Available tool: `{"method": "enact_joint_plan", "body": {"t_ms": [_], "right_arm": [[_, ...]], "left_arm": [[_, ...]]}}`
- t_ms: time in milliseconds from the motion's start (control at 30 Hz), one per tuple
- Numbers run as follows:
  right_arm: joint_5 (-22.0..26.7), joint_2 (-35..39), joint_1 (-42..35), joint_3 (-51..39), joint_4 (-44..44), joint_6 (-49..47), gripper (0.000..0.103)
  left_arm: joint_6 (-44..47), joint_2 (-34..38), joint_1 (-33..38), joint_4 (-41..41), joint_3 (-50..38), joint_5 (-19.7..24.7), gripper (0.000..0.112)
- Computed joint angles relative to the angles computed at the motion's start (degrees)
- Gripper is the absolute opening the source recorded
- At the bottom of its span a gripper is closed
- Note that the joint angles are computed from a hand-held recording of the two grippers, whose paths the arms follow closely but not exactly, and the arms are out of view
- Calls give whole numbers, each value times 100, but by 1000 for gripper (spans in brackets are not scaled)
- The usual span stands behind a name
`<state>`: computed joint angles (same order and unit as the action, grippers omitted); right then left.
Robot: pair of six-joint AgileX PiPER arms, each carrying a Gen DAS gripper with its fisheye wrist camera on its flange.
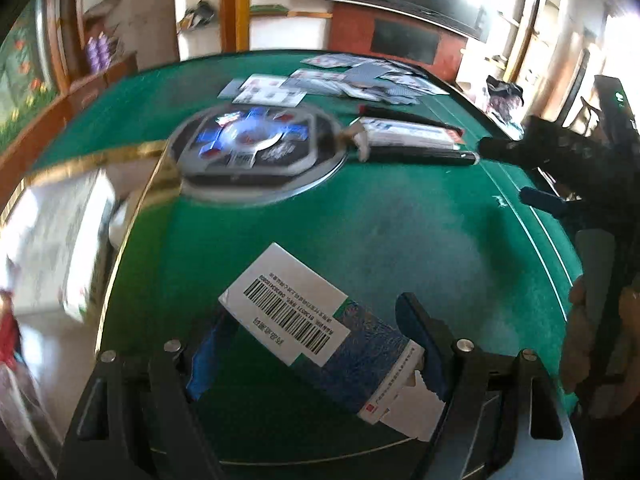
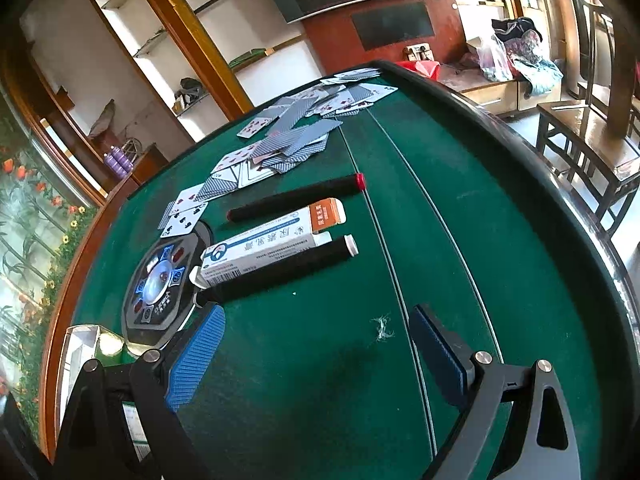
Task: Organize objects
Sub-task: 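Hold the barcode box in the left tool while the right tool moves to the black marker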
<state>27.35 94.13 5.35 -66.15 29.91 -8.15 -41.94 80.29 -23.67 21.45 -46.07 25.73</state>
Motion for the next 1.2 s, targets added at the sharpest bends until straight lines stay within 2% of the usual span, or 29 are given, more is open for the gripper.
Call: {"method": "enact_joint_plan", "body": {"t_ms": [67, 133, 200, 333, 400, 467, 600, 667, 733, 900, 1067, 1200], "right_arm": [[-67, -87, 5, 74, 135, -133, 96], [-223, -175, 79, 152, -63, 16, 96], [-365, -198, 242, 183, -775, 621, 96], [-355, -76, 549, 107, -2078, 1706, 96], [-385, -70, 603, 88, -2167, 1720, 96], [-344, -45, 623, -3, -2038, 1500, 96], [60, 16, 405, -302, -892, 451, 96], [597, 225, 219, -730, -94, -259, 96], [1042, 506, 168, -1192, 165, -449, 96], [2147, 1622, 252, -2828, 119, -252, 96], [2789, 2460, 475, -4042, -370, 114, 96], [3048, 2855, 497, -4548, -529, 242, 97]], "left_arm": [[-145, -124, -3, 127, 143, -125, 85], [518, -205, 213, -574, 248, -387, 87], [948, -178, 302, -956, 262, -516, 91], [604, 3, 27, -473, 111, -313, 102], [704, -26, 64, -581, 154, -367, 102], [1147, -99, 209, -1046, 240, -521, 102], [2656, -253, 592, -2622, 423, -808, 102], [2940, -263, 648, -2918, 440, -842, 102], [2818, -251, 615, -2809, 416, -828, 102], [3076, -267, 635, -3105, 444, -871, 102], [3598, -268, 735, -3609, 447, -877, 103], [3924, -268, 821, -3901, 457, -871, 103]]}}
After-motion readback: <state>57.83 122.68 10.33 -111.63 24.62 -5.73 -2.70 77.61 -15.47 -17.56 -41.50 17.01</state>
